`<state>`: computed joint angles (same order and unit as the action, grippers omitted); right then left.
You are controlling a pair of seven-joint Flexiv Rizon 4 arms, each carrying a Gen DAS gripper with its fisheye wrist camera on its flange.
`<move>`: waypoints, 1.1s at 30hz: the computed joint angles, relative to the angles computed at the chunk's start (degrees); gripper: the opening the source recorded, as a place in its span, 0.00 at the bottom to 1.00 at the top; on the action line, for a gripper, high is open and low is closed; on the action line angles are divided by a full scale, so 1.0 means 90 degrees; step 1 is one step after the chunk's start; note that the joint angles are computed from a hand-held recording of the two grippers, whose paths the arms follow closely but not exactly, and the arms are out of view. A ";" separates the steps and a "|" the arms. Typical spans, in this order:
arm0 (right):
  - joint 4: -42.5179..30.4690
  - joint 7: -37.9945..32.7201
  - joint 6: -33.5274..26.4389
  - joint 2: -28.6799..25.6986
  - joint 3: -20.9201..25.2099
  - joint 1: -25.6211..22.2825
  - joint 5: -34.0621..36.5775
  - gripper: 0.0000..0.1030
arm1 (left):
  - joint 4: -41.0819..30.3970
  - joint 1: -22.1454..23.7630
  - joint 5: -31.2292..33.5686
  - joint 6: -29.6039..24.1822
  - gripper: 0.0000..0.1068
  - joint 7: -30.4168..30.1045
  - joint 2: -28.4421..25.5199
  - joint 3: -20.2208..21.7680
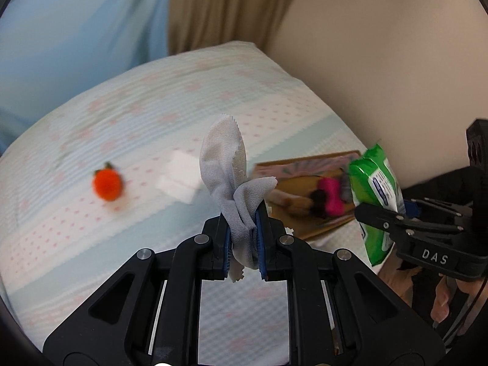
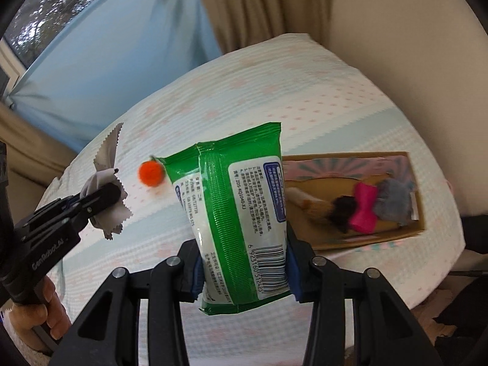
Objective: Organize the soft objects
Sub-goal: 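Carry the cloth and wipes pack over the box and open both tools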
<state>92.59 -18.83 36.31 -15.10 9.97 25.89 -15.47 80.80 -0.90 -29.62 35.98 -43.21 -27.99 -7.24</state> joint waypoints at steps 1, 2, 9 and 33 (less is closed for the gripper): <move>0.0157 -0.0077 0.0041 0.0117 0.0000 -0.0089 0.0069 0.38 | 0.0086 -0.0100 0.0017 0.0035 0.11 -0.0063 0.0030 -0.0034; 0.0287 -0.0154 0.0074 0.0198 -0.0003 -0.0166 0.0121 0.38 | 0.0132 -0.0209 0.0062 0.0058 0.11 -0.0145 0.0040 -0.0056; 0.1173 -0.0992 0.0424 0.0727 -0.0037 -0.0847 0.0853 0.38 | -0.0027 -0.0917 0.0649 0.0101 0.11 -0.0992 -0.0269 -0.0083; 0.0882 -0.3635 0.0181 -0.0458 -0.0088 -0.2228 0.3814 0.39 | -0.2788 -0.2341 0.2780 -0.1534 0.11 -0.3235 -0.2571 0.0391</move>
<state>100.53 -51.55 37.94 -19.22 9.18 5.84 18.86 55.71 -21.97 -4.61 22.17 -72.32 -51.13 -3.72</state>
